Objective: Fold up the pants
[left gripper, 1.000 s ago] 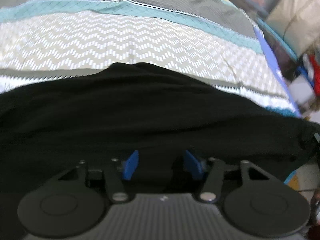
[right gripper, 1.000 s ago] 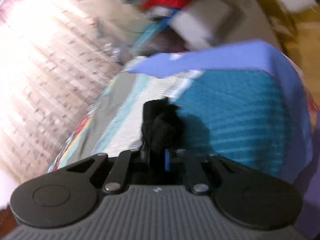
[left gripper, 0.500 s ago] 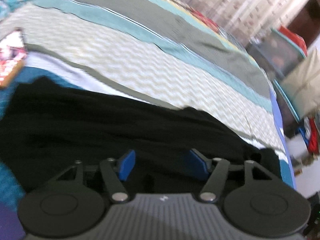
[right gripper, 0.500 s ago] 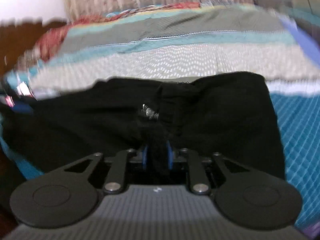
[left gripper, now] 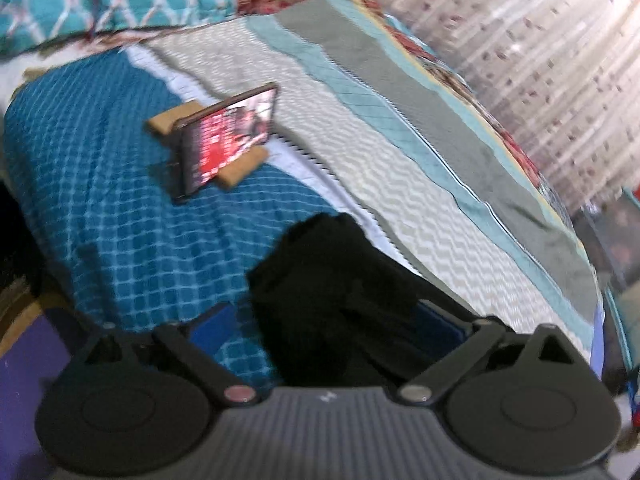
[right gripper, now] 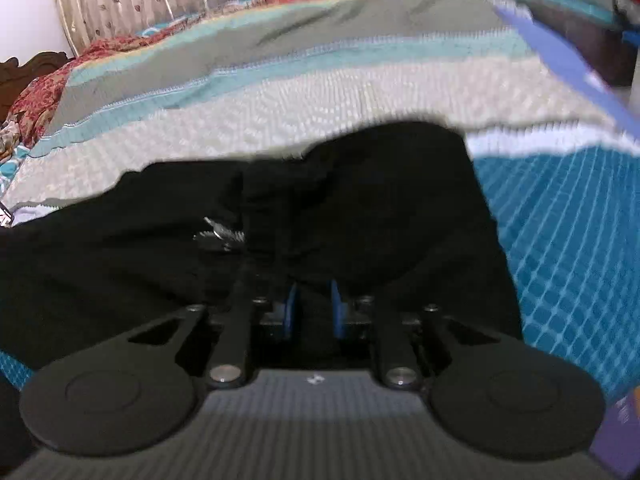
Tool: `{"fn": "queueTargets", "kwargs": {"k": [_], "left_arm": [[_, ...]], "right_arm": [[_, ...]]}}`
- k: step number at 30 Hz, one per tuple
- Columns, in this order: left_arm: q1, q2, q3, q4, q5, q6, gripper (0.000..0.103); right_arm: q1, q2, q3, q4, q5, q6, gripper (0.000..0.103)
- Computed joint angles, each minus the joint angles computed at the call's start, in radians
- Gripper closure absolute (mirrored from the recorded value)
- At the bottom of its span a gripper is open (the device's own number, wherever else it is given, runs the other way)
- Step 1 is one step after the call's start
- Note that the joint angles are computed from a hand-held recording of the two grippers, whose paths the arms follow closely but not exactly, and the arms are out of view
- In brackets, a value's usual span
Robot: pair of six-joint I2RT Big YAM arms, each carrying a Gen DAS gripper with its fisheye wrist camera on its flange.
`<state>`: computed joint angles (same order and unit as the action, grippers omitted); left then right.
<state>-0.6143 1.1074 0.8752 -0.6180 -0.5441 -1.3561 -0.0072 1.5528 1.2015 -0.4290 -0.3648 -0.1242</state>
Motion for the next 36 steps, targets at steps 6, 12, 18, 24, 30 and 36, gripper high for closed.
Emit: {"fn": "queueTargets", "kwargs": {"k": [6,12,18,24,30,36], "left_arm": [[0.083,0.011,-0.08,0.148,0.111,0.037,0.003],[0.118,0.059,-0.106,0.254,0.173,0.062,0.0],[0.122,0.091,-0.109,0.329,0.171,0.142,0.055],[0.058,0.082,-0.056,0.336,0.108,0.241,0.065],[-0.031,0.221,0.141,0.34,0.125,0.522,0.069],[-0.072,0.44,0.337,0.293,0.282,0.664,0.051]], "right_arm": [[0.047,-0.068,0.019,0.026,-0.165,0.068,0.078],[0.224,0.096,0.202,-0.234,-0.317,0.045,0.079],[0.389,0.344,0.486,-0.472,-0.396,0.095,0.081],[0.449,0.523,0.681,-0.63,-0.416,0.259,0.103],[0.37,0.425,0.564,-0.486,-0.498,0.309,0.094],[0.202,0.282,0.371,-0.221,-0.451,0.522,0.087]]}}
